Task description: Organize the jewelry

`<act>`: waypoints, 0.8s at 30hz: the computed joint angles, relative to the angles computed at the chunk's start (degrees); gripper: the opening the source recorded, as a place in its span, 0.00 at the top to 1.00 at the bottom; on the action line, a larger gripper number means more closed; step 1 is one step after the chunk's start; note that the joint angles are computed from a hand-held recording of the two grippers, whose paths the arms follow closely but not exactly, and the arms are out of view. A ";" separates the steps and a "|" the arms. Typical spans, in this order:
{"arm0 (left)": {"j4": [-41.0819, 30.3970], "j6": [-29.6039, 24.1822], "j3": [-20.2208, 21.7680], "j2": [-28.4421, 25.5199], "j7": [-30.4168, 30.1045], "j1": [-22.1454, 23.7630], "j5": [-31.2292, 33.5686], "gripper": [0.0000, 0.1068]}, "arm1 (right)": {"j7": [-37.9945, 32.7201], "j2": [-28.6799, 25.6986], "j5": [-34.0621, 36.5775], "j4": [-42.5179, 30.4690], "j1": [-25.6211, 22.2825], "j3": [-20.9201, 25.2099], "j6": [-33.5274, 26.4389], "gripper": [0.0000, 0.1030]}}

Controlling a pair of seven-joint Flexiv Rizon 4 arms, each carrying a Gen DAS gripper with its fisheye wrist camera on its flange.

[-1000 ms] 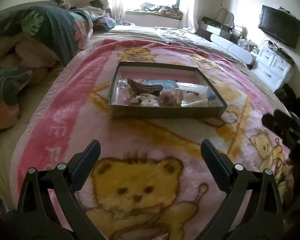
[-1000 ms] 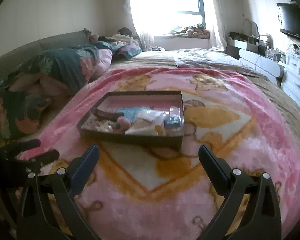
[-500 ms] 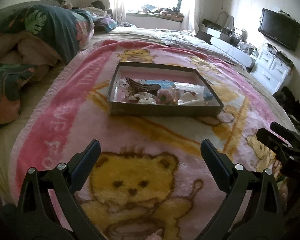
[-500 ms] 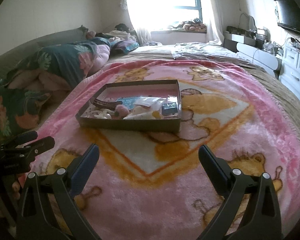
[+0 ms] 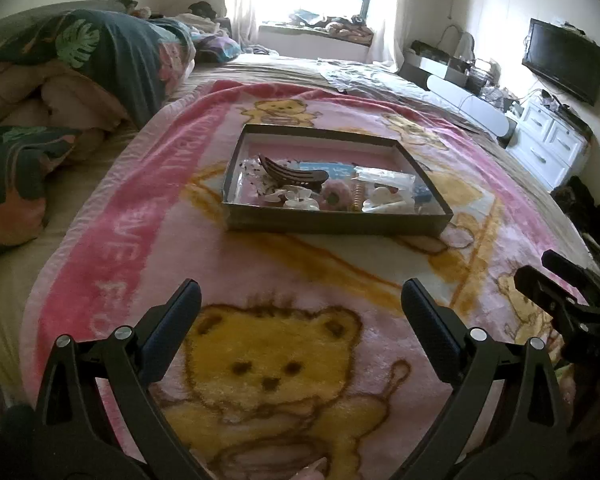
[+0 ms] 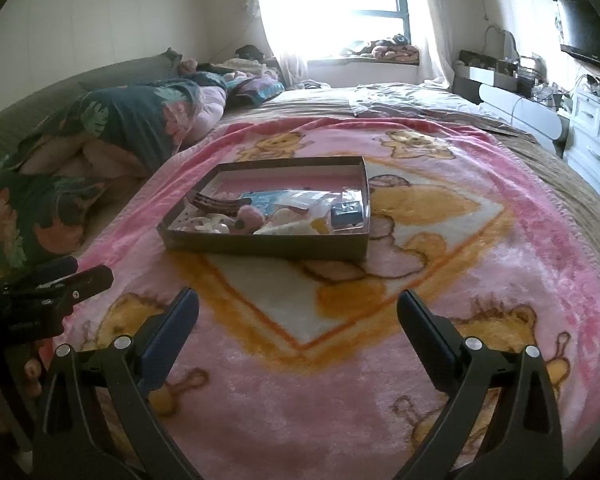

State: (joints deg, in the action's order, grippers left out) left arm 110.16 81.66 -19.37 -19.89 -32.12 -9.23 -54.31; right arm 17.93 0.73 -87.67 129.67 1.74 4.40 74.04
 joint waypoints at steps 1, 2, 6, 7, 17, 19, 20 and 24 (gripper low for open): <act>0.00 0.11 -0.04 -0.01 0.13 0.00 -0.06 0.12 | 0.04 0.00 -0.05 0.01 -0.03 -0.02 0.13 0.04; -0.01 0.19 0.00 -0.03 0.09 -0.04 -0.03 0.12 | 0.17 0.03 -0.15 0.02 -0.05 -0.02 0.16 0.04; 0.01 0.19 -0.09 0.00 0.29 -0.01 -0.22 0.12 | -0.05 -0.10 0.28 0.03 -0.03 -0.03 0.49 0.04; 0.03 0.28 -0.06 -0.01 0.29 -0.05 -0.19 0.12 | -0.08 -0.12 0.37 0.03 -0.06 -0.06 0.62 0.04; 0.01 -0.05 0.29 0.05 -0.43 -0.18 0.60 0.12 | 0.05 -0.34 0.10 -0.04 -0.24 -0.20 1.28 0.04; 0.05 -0.44 0.47 0.11 -0.61 -0.15 0.95 0.12 | 0.31 -0.37 -0.08 -0.07 -0.28 -0.22 1.38 0.04; 0.03 -0.59 0.65 0.09 -0.82 -0.21 1.26 0.12 | 0.20 -0.38 0.03 -0.06 -0.28 -0.20 1.40 0.04; 0.08 -0.57 0.44 0.11 -0.75 -0.04 1.27 0.12 | 0.26 -0.36 -0.04 -0.06 -0.29 -0.19 1.32 0.04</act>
